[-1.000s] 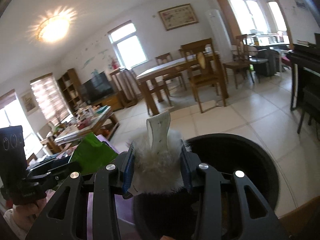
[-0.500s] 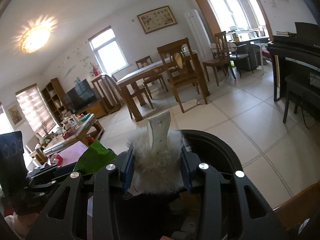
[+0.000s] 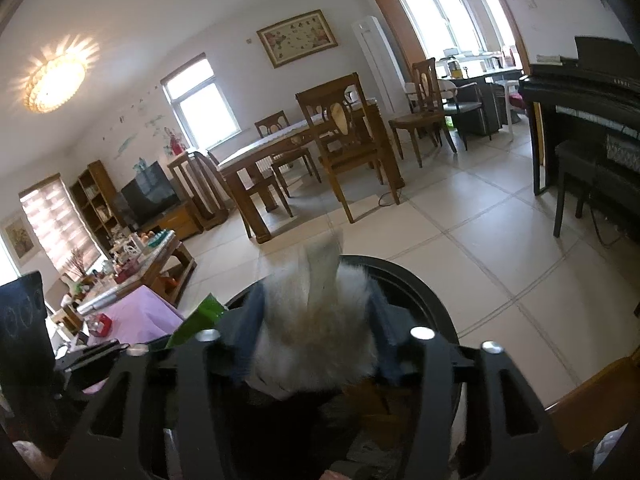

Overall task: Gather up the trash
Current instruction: 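Carry the green wrapper and white tissue over the black bin and release both, then grasp the purple spray bottle with the left tool while the right tool grasps the orange snack bag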

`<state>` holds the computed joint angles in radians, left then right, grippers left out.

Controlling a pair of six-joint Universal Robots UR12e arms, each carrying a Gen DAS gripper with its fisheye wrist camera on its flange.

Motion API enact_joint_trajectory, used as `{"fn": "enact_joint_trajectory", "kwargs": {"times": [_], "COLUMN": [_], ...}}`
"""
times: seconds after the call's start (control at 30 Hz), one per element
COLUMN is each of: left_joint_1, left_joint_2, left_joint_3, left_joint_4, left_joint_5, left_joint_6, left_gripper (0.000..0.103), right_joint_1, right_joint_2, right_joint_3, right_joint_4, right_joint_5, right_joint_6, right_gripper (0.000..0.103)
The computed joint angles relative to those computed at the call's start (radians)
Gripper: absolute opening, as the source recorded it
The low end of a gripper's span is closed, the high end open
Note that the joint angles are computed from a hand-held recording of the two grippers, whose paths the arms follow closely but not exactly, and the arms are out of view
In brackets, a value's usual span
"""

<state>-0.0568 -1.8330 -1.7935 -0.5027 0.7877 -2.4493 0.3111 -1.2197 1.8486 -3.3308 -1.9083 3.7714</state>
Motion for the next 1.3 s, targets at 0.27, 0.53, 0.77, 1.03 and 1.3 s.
{"fn": "enact_joint_trajectory", "kwargs": {"times": [0.27, 0.53, 0.77, 1.03, 1.3], "left_joint_1": [0.033, 0.1, 0.185, 0.31, 0.451], "left_joint_2": [0.037, 0.091, 0.134, 0.167, 0.164], "left_joint_3": [-0.048, -0.092, -0.118, -0.147, -0.143], "left_joint_4": [0.121, 0.17, 0.188, 0.221, 0.216], "left_joint_5": [0.01, -0.019, -0.037, -0.029, 0.067], "left_joint_6": [-0.025, -0.038, -0.061, -0.124, -0.186], "left_gripper": [0.093, 0.096, 0.097, 0.097, 0.097], "right_joint_1": [0.013, 0.037, 0.066, 0.113, 0.152], "right_joint_2": [-0.001, 0.01, 0.032, 0.093, 0.172], "right_joint_3": [-0.005, -0.036, -0.093, -0.217, -0.363], "right_joint_4": [-0.012, 0.013, 0.042, 0.113, 0.226], "right_joint_5": [-0.017, -0.018, 0.005, 0.069, 0.196], "right_joint_6": [0.007, -0.023, -0.074, -0.154, -0.247], "right_gripper": [0.09, 0.09, 0.097, 0.097, 0.097]}}
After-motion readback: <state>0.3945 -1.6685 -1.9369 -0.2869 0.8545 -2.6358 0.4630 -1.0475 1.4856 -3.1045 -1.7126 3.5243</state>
